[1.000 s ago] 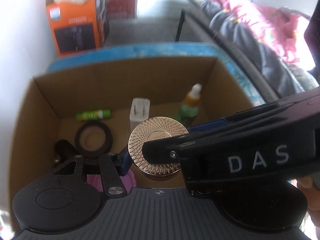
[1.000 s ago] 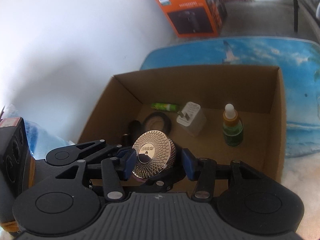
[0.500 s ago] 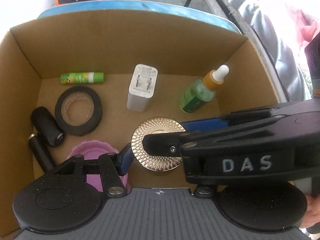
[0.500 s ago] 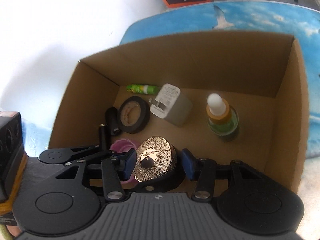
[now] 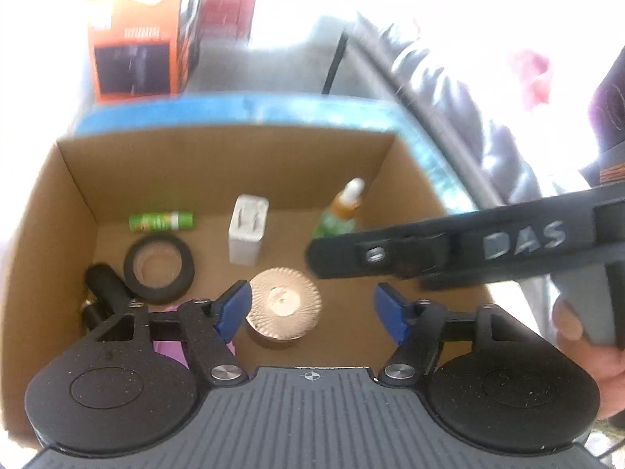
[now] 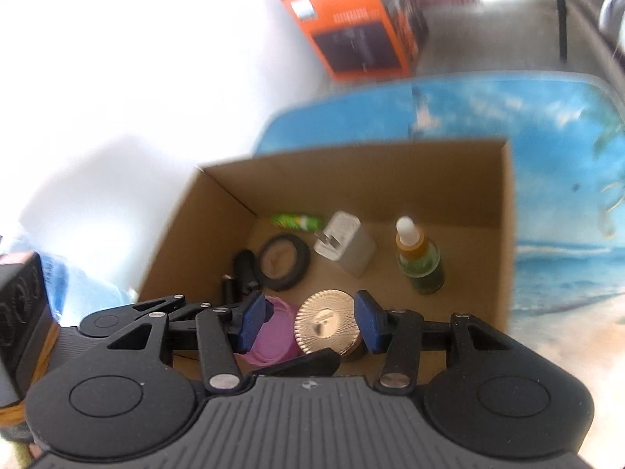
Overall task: Organize rigid objects
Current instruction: 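Lower the jar into the box and open the right gripper, then move the right gripper to the white pill bottle with green label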
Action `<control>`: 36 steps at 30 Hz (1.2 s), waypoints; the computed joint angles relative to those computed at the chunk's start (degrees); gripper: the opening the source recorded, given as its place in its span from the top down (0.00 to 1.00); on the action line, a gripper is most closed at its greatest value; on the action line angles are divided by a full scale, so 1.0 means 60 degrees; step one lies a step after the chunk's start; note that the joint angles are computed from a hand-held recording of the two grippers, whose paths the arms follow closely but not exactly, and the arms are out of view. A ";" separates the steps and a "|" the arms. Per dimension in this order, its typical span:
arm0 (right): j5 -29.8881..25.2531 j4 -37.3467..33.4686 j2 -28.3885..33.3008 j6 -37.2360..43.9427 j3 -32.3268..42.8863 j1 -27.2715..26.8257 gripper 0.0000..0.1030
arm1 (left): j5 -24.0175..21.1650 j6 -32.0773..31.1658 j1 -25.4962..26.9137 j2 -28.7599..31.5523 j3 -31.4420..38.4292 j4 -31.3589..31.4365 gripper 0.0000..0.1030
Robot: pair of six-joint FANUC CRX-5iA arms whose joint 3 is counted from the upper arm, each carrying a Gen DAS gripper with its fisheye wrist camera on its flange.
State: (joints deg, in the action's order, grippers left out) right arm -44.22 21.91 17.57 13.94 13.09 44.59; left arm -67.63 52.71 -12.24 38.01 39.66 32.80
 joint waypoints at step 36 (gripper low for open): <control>0.2270 0.5766 0.0761 -0.6396 -0.1494 0.1686 0.33 | 0.6999 -0.4056 0.1028 -0.4651 -0.8532 0.2181 0.07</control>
